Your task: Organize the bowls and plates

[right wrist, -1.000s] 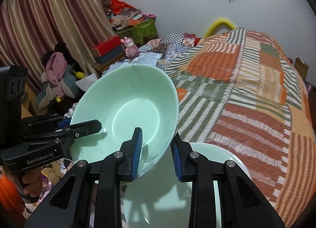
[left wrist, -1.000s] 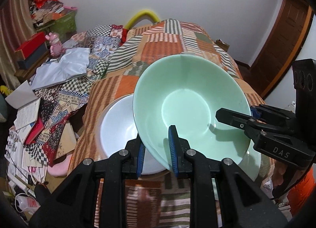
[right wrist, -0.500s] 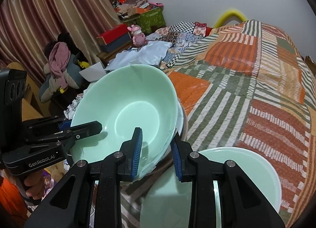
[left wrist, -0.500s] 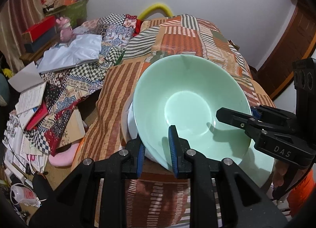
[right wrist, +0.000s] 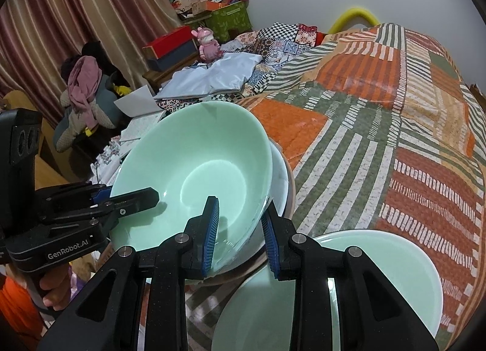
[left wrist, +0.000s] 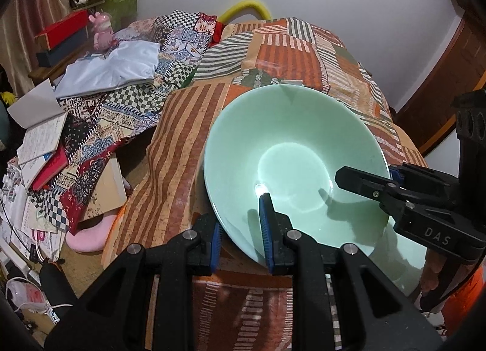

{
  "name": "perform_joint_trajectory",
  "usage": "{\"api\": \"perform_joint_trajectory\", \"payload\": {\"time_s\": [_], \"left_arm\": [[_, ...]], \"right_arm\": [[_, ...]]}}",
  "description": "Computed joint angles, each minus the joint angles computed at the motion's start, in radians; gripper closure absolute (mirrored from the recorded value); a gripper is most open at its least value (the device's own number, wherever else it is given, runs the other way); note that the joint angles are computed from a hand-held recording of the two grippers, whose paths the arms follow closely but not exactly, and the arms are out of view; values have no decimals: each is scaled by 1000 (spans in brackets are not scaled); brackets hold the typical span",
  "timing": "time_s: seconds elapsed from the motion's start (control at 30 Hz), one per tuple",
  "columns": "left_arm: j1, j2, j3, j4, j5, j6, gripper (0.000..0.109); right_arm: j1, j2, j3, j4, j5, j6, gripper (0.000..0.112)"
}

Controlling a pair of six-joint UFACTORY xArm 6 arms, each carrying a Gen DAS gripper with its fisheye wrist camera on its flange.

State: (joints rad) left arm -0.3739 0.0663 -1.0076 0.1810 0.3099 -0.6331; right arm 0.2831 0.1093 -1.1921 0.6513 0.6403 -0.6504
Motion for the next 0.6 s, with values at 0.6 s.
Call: {"api": "perform_joint_trajectory", "payload": {"time_s": [0.6], "left_arm": [[10, 31, -58, 133, 67, -56, 86]], "right_arm": [[-21, -8, 3, 38, -8, -21, 84]]}}
